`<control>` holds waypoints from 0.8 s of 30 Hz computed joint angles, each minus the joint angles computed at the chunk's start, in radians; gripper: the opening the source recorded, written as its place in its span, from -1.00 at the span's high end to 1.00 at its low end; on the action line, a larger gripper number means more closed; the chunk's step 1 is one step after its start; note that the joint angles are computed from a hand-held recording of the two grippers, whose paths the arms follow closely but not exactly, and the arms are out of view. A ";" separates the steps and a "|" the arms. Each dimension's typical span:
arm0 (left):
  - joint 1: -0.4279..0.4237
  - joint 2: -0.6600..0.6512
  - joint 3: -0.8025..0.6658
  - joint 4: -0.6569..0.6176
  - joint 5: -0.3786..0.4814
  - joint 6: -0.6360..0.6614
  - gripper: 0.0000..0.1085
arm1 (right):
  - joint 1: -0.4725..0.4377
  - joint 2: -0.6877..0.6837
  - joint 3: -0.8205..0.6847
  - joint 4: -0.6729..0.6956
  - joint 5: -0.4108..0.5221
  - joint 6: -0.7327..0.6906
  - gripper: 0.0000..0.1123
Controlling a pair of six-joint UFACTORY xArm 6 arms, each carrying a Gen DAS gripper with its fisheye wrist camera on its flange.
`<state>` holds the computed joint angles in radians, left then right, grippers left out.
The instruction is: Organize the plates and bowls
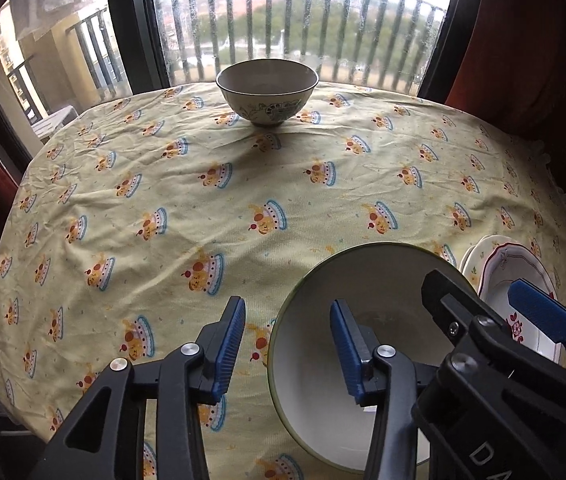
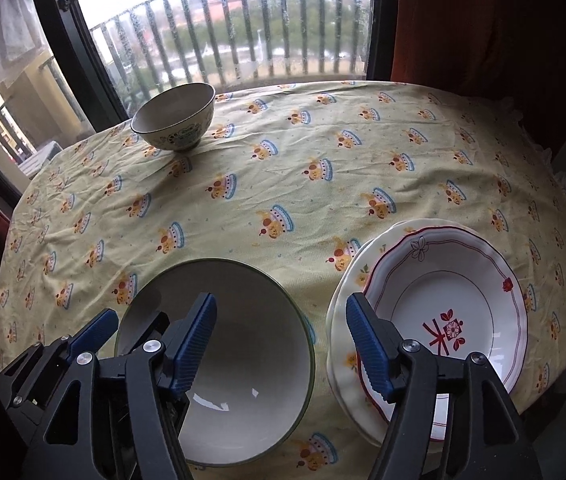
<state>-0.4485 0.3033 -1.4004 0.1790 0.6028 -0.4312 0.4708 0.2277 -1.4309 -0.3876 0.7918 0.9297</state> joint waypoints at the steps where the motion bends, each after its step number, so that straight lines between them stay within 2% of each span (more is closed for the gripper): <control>1: 0.000 -0.005 0.000 0.025 -0.002 -0.021 0.03 | -0.002 -0.001 -0.004 0.007 -0.005 -0.006 -0.36; 4: 0.001 -0.013 -0.015 0.121 0.000 -0.075 -0.33 | -0.006 0.002 -0.022 0.030 -0.017 -0.037 -0.38; 8: 0.011 -0.008 -0.052 0.155 0.006 -0.083 -0.53 | -0.007 0.020 -0.072 0.016 -0.016 -0.055 -0.45; 14: 0.036 0.023 -0.114 0.046 0.005 0.049 -0.69 | -0.012 0.075 -0.168 0.025 -0.016 -0.137 -0.59; 16: 0.042 0.043 -0.150 0.057 0.020 0.060 -0.70 | -0.015 0.108 -0.219 0.063 -0.004 -0.184 -0.62; 24: 0.087 0.168 -0.346 0.002 0.033 0.143 -0.71 | -0.020 0.292 -0.513 0.071 0.066 -0.229 -0.70</control>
